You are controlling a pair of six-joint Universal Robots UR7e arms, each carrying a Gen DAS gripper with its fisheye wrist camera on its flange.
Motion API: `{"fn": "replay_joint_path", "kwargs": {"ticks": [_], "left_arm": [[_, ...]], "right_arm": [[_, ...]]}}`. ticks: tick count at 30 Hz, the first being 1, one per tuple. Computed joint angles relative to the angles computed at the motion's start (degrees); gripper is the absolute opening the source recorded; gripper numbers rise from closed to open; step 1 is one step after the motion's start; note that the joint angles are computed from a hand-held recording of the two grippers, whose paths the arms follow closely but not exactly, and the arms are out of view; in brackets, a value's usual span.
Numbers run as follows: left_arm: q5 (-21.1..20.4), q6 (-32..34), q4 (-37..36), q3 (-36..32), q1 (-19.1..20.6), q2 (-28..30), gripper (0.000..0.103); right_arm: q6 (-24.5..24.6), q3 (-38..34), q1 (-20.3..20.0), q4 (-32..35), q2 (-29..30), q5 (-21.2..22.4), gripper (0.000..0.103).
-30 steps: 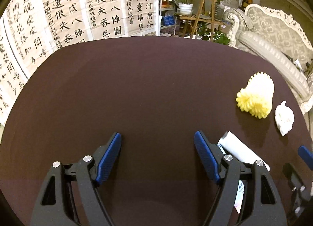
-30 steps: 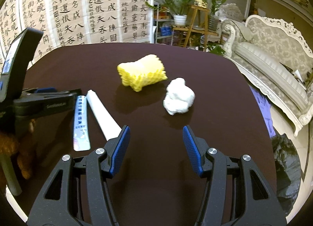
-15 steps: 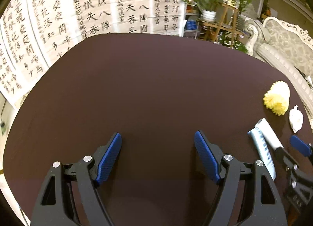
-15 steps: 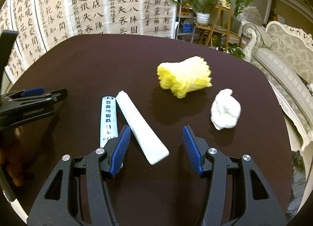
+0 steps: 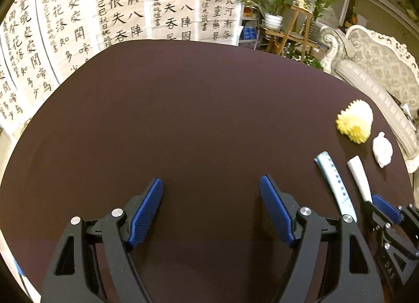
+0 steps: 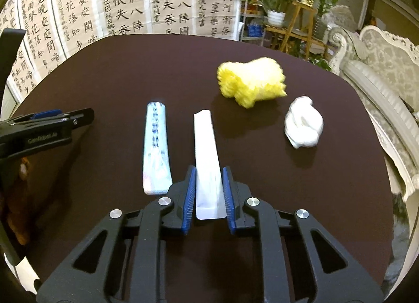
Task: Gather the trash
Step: 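Close the left tool on the white tube while the right holds the box, then carry the white tube and box over the trash bag and release both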
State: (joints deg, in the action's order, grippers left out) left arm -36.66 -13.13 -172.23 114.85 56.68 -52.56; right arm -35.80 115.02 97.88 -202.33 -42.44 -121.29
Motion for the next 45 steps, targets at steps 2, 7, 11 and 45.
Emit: {"fn": "replay_joint_path", "kwargs": {"ticks": [2, 7, 11, 45], "left_arm": [[-0.58, 0.33, -0.29, 0.24, -0.29, 0.08, 0.074], [-2.22, 0.35, -1.31, 0.59, -1.63, 0.81, 0.074], [-3.30, 1.24, -2.52, 0.39, -2.87, 1.74, 0.075], [-8.75, 6.62, -3.87, -3.29, -4.31, 7.47, 0.017]], "right_arm": [[0.51, 1.91, -0.43, -1.55, -1.01, -0.17, 0.019], [2.32, 5.67, -1.94, -6.24, -3.14, -1.36, 0.019], [3.93, 6.71, -3.56, -8.86, -4.44, -2.61, 0.019], [6.43, 5.83, -6.36, -11.54, -6.69, -1.37, 0.019]]}}
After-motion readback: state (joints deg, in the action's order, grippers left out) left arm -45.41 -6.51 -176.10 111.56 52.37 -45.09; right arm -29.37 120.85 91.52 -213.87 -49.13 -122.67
